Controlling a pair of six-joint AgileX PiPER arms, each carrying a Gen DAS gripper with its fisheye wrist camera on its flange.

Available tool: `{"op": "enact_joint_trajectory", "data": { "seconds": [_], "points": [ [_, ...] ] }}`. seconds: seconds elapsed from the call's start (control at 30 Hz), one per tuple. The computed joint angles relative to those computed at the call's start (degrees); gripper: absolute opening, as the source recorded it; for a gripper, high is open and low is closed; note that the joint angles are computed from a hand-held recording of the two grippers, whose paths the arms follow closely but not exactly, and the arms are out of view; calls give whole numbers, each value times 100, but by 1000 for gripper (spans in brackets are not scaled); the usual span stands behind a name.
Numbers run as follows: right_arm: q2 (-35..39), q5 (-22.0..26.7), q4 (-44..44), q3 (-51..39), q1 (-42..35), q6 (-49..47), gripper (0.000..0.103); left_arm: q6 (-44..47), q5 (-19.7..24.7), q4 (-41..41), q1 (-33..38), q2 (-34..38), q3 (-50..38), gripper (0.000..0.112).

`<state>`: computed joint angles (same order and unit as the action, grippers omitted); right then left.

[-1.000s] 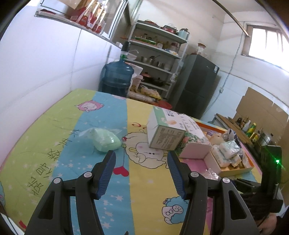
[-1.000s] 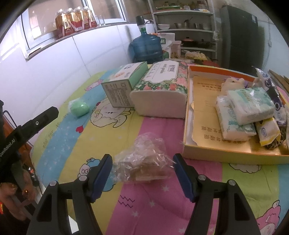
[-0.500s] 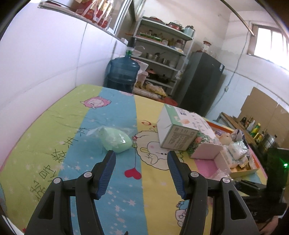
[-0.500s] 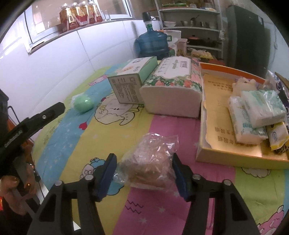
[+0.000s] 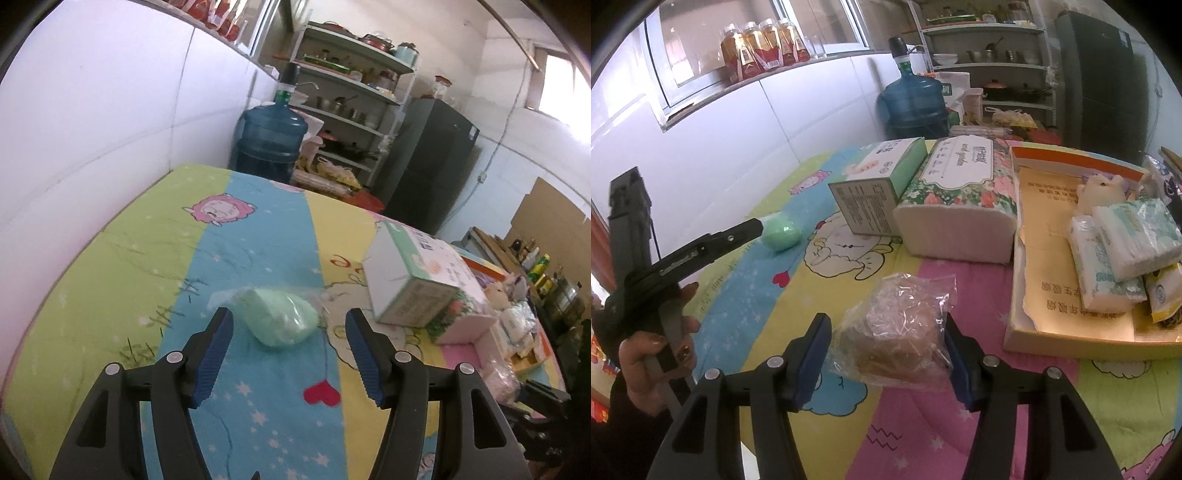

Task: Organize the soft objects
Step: 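Grasp the green ball bag with the left gripper while the right grasps the bread bag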

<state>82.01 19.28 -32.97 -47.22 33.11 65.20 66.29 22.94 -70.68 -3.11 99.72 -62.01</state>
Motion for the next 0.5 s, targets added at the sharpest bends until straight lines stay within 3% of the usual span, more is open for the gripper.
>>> {"op": "enact_joint_trajectory", "data": {
  "seconds": [0.17,0.23,0.3,0.37,0.5],
  "points": [
    [43,-49,31,-43,-74,-69,58,105,137,386,7,231,-585,65],
    [31,-63,114,-53,-143,-183,58,506,684,442,132,442,-974,65],
    [39,-81,211,-75,-215,-310,58,958,1736,642,387,854,-1617,65],
    [36,-80,264,-80,-265,-387,58,1281,2442,962,531,1216,-2172,65],
    [15,-127,378,-46,-389,-493,58,1623,3031,1637,611,1736,-2949,65]
  ]
}}
